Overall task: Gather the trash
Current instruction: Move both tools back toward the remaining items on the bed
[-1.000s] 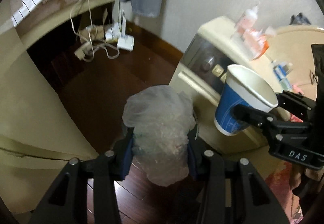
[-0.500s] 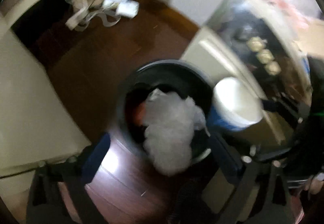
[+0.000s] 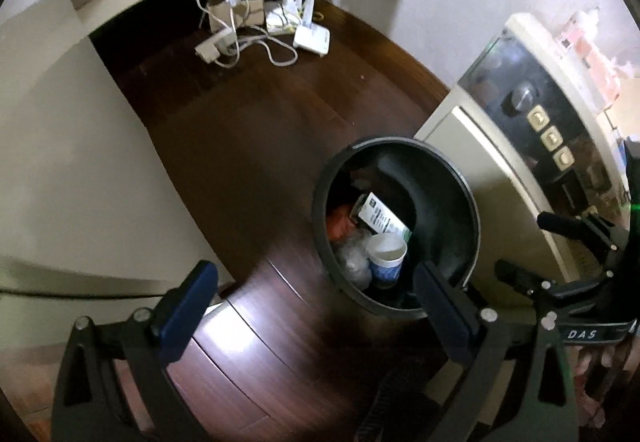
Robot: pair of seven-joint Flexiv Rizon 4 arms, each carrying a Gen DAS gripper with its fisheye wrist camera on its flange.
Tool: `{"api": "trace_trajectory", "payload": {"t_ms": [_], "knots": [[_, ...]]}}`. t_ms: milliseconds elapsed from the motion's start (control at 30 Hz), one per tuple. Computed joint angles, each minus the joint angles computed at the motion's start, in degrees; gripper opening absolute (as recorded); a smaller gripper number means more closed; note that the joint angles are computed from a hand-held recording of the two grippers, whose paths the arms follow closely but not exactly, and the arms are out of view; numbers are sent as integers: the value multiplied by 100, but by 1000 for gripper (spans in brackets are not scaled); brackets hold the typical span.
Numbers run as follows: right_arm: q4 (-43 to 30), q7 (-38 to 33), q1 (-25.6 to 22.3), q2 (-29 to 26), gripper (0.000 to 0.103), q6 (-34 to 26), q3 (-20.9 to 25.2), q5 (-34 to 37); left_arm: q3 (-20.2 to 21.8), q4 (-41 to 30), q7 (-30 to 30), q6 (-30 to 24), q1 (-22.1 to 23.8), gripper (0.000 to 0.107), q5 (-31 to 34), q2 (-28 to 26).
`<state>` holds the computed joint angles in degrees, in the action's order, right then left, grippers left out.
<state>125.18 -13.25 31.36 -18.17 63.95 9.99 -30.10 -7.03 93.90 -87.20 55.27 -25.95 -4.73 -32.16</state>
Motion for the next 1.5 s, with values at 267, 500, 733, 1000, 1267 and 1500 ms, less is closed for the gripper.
{"api": "trace_trajectory", "payload": {"t_ms": [267,500,733,1000,1267,1500], "knots": [[-429,-36,125,589,95,-790,191,-139,98,422,-183,100,8,99,168,735],[-848,150,274,1158,97,-1728,493,-335,-15,940,10,336,200,99,2,1562],[-1505,308,572,1487,98,-2682,808,-823,49,1447,-14,392,361,99,-53,2526],[-2627,98,1092,1190,99,-3275,886,-1604,202,1903,106,423,709,99,-169,3635],[-4042,-451,1671,474,103,-3099,547,-2303,495,2049,424,470,1100,99,-448,4422],[-5620,-1357,2097,-514,103,-2683,49,-2008,621,1781,282,609,1856,99,-179,4528]]}}
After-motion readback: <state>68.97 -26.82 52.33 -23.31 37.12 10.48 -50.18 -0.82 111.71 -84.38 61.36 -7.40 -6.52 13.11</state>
